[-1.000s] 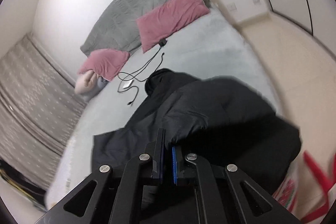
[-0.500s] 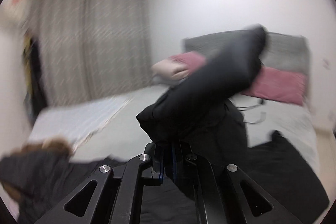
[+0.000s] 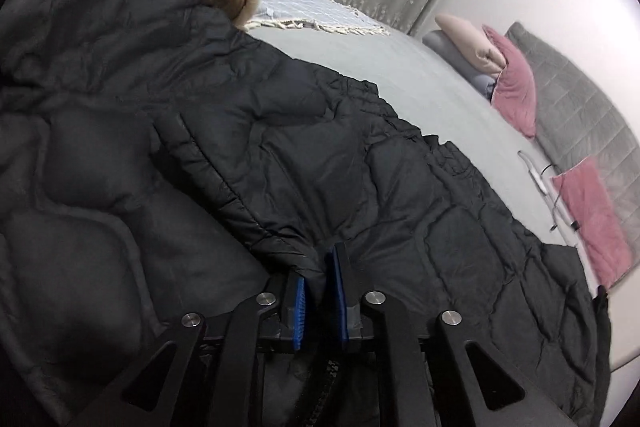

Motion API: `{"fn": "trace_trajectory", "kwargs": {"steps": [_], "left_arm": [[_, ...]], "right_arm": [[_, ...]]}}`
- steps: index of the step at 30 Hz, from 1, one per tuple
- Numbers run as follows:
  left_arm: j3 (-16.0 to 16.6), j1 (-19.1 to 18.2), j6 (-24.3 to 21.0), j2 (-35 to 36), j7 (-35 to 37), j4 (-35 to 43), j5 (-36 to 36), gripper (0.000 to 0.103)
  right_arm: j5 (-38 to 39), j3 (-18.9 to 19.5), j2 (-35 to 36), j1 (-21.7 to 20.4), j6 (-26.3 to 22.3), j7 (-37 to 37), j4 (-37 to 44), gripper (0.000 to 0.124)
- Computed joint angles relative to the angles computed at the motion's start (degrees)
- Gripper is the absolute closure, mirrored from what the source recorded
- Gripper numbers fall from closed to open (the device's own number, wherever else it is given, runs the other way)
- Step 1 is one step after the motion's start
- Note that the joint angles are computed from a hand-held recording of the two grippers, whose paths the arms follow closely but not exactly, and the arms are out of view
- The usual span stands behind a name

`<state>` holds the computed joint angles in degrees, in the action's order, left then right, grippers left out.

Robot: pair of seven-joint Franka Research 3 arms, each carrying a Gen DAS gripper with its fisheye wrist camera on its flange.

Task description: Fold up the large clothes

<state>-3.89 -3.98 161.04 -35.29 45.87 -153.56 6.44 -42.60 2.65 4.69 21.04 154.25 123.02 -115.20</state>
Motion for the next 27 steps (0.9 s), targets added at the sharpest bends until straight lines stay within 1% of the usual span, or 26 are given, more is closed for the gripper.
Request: {"fn": "trace_trajectory", "kwargs": {"steps": [1,3,4,5,6,7,9,11,12,13,15,16,18,19,20,21,22,23,25,26,27], "left_arm": [[-0.15,0.02,0.00,0.31,-0.18,0.24,0.00,0.000],[-0.06,-0.53,-0.07,1.13,-0.18,0.79,-0.33,0.000],[0.06,-0.78,-0.10,1.39,-0.01,0.95,-0.46,0.000],[0.04,-0.89,-0.17,1.60,0.13,1.10,-0.46,0.000],[-0.15,-0.83,-0.36,1.77,0.23,1.24,-0.29,0.000],[-0.43,-0.64,-0.66,1.88,0.23,1.40,0.00,0.000],[-0.76,-0.27,-0.61,1.73,0.18,1.34,0.52,0.000],[-1.12,0.19,-0.67,1.29,-0.17,1.10,1.03,0.000],[-1.25,0.39,-0.58,1.13,-0.42,0.97,1.24,0.000],[-1.28,0.53,-0.52,1.06,-0.62,0.92,1.38,0.000],[-0.78,0.12,-0.22,1.21,-0.60,0.91,1.10,0.000],[-0.58,-0.07,-0.05,1.27,-0.55,0.87,0.93,0.000],[-0.53,-0.17,0.05,1.48,-0.62,0.93,0.78,0.000],[-0.59,-0.21,0.08,1.53,-0.67,0.92,0.76,0.000],[-0.51,-0.37,0.12,1.63,-0.58,0.99,0.66,0.000],[-0.47,-0.48,0.30,1.83,-0.52,1.06,0.60,0.000],[-0.46,-0.59,0.46,2.06,-0.48,1.23,0.52,0.000],[-0.52,-0.63,0.70,2.32,-0.50,1.39,0.49,0.000],[-0.90,-0.34,1.15,3.00,-0.84,1.76,0.69,0.000],[-1.02,-0.11,1.18,3.28,-1.08,1.94,0.79,0.000],[-1.02,0.16,1.37,3.61,-1.42,2.09,0.81,0.000]], "right_arm": [[3.20,0.07,-0.49,-0.59,1.25,-1.84,-0.74,0.106],[14.50,0.69,-1.26,-2.00,3.16,-9.13,-1.17,0.093],[21.80,1.20,-1.67,-2.66,4.06,-14.09,-1.70,0.076],[29.70,1.81,-1.98,-3.17,4.51,-19.77,-2.01,0.065],[37.03,2.35,-2.59,-3.50,4.88,-25.34,-2.66,0.065],[40.60,2.60,-3.00,-3.37,5.05,-28.14,-3.11,0.065],[51.70,2.88,-5.62,-3.27,5.81,-37.50,-5.22,0.065],[58.13,2.27,-7.59,-3.15,6.34,-42.04,-6.16,0.065],[59.48,1.74,-9.06,-3.57,6.16,-42.04,-6.88,0.065],[58.90,1.48,-9.73,-4.24,5.76,-40.86,-7.11,0.065],[52.03,1.27,-11.96,-7.59,4.44,-32.65,-8.11,0.065],[50.21,1.26,-12.89,-8.68,4.32,-30.37,-8.83,0.065],[45.13,0.98,-14.25,-12.62,3.97,-22.97,-10.67,0.065],[42.40,1.04,-14.87,-14.91,3.41,-17.87,-11.73,0.065],[42.41,0.59,-15.56,-16.77,2.51,-13.52,-13.23,0.065],[46.44,-1.25,-16.01,-16.63,2.12,-12.66,-15.05,0.065],[51.81,-3.17,-15.95,-15.54,1.97,-15.58,-16.23,0.065],[53.88,-3.78,-15.79,-15.22,2.34,-17.65,-17.16,0.064],[49.16,-1.84,-16.01,-16.83,3.19,-16.88,-18.27,0.064],[44.14,0.05,-16.49,-18.28,1.78,-13.97,-17.88,0.064],[41.67,1.00,-17.16,-18.74,-0.13,-12.12,-17.21,0.064]]}}
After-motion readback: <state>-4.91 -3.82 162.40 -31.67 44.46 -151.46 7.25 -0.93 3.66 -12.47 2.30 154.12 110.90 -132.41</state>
